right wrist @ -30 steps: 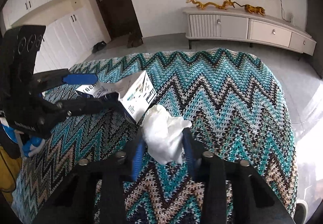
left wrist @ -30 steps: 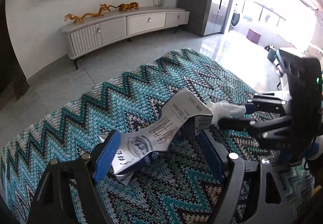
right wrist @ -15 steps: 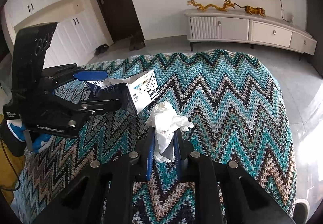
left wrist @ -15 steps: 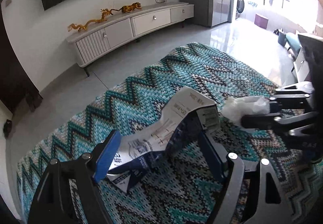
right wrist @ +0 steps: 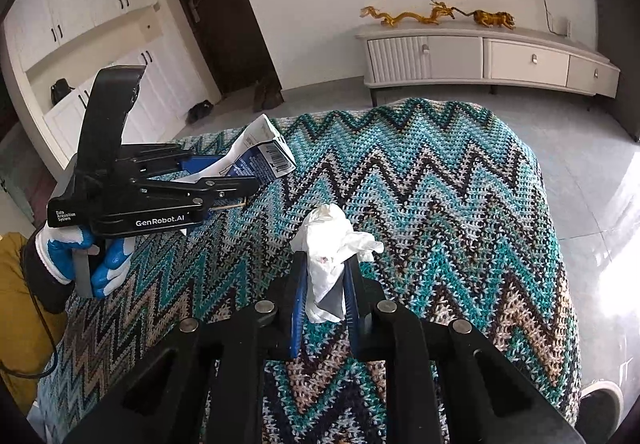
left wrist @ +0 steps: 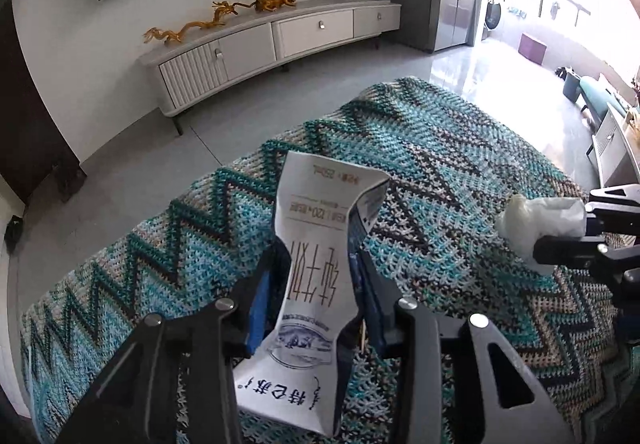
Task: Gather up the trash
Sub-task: 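Lift both held items and carry them over the white bin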
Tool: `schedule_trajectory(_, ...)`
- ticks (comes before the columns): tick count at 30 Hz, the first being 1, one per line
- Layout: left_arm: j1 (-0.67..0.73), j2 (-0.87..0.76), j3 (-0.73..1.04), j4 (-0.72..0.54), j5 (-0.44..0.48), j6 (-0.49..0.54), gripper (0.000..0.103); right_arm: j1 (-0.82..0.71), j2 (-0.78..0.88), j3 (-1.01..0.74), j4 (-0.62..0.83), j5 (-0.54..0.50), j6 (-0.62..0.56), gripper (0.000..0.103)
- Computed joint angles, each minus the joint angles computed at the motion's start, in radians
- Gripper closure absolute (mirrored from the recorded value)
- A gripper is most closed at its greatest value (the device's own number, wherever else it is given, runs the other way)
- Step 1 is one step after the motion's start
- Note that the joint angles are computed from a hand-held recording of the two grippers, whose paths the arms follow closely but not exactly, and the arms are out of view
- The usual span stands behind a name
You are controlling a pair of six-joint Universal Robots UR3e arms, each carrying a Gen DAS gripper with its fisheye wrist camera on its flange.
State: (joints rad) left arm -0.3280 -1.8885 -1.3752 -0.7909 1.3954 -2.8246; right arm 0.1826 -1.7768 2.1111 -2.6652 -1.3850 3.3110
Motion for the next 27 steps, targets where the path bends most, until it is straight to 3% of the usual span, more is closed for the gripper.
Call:
schedule_trajectory(8,0.009,0.153,-0.144,0.063,0.013,-0.071,0.069,0.019,-0.067,0.014,0.044,0.001,0.003,0.088)
schedule_trajectory(13,0.033,0.339,-0.246,0.041,0.007,-0.141,0.069,0.085,-0.149,0.011,0.116,-0.034,0.029,0.091)
schedule_trajectory(22,0.083,0.786,-0.424,-0.126,-0.019,-0.230,0.069,0.359,-0.190,-0.156,0.252,-0.213,0.131,0.091)
schedule_trajectory(27,0.008,0.950,-0.410,-0.237,0.087,-0.307,0.069,0.536,-0.181,-0.275,0.329,-0.341,0.203,0.091)
